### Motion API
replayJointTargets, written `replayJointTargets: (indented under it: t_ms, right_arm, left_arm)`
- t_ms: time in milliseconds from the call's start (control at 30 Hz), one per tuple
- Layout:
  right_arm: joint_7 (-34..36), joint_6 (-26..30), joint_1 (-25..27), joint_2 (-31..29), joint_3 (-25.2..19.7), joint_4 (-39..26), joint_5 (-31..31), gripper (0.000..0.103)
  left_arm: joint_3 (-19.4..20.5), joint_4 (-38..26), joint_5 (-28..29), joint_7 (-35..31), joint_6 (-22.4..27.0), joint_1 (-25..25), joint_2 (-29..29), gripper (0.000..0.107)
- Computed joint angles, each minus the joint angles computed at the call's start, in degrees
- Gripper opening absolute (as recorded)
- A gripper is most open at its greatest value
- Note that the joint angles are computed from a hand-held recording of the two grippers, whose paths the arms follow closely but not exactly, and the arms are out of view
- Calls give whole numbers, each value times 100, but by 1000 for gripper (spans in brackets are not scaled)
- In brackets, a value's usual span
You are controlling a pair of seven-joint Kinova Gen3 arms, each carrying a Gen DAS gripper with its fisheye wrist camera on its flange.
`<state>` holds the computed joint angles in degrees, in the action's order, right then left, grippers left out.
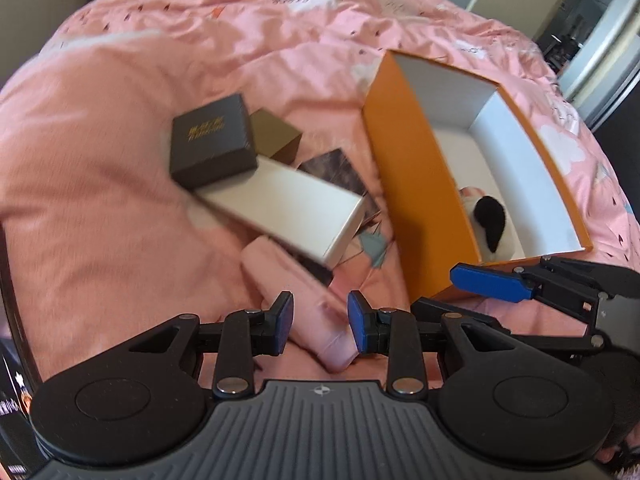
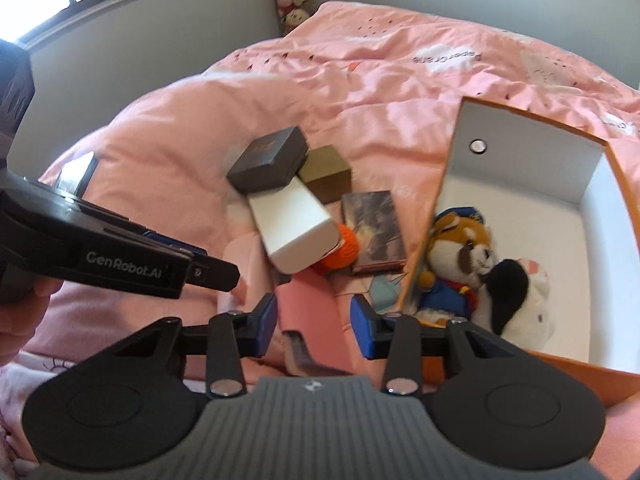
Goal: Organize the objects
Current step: 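Grasp the pink fabric pouch with the left tool while the right tool grasps its pink strap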
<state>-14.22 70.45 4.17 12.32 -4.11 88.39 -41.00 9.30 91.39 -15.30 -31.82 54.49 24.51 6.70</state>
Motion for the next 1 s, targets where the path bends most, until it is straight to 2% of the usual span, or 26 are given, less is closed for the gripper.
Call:
replayJointTargets:
  t_ms: [67, 200, 300, 500, 567, 700, 833, 1000]
  right_arm:
    - [39, -128, -108, -32, -38, 87, 152, 41]
    - [73, -375, -307, -36, -94, 191, 405, 41]
    - [75, -480, -421, -4, -130, 196, 575, 41]
    - [94, -489, -532, 98, -191, 110, 778, 41]
    - [175, -441, -530, 138, -221, 66, 791, 41]
    - [515, -444, -574, 156, -305, 47, 843, 38]
    - [620, -437, -777, 199, -366, -54, 1090, 38]
    - [459, -571, -1101, 246, -403, -83, 1556, 38]
  left_arm:
    - [-81, 90, 407, 150, -59, -165, -3, 39]
    - [-190, 389, 778, 651, -416, -365, -52, 56]
    - [-195, 420, 766, 927, -520, -408, 25, 61]
    - [-207, 99, 555, 1061, -195, -262, 411, 61]
    - [-229, 79, 499, 1049, -142, -217, 448, 60]
    - [-241, 203, 529, 940, -250, -224, 374, 50]
    - [-206, 141, 424, 822, -32, -155, 353, 38]
    - [-177, 241, 459, 677, -21, -175, 231, 36]
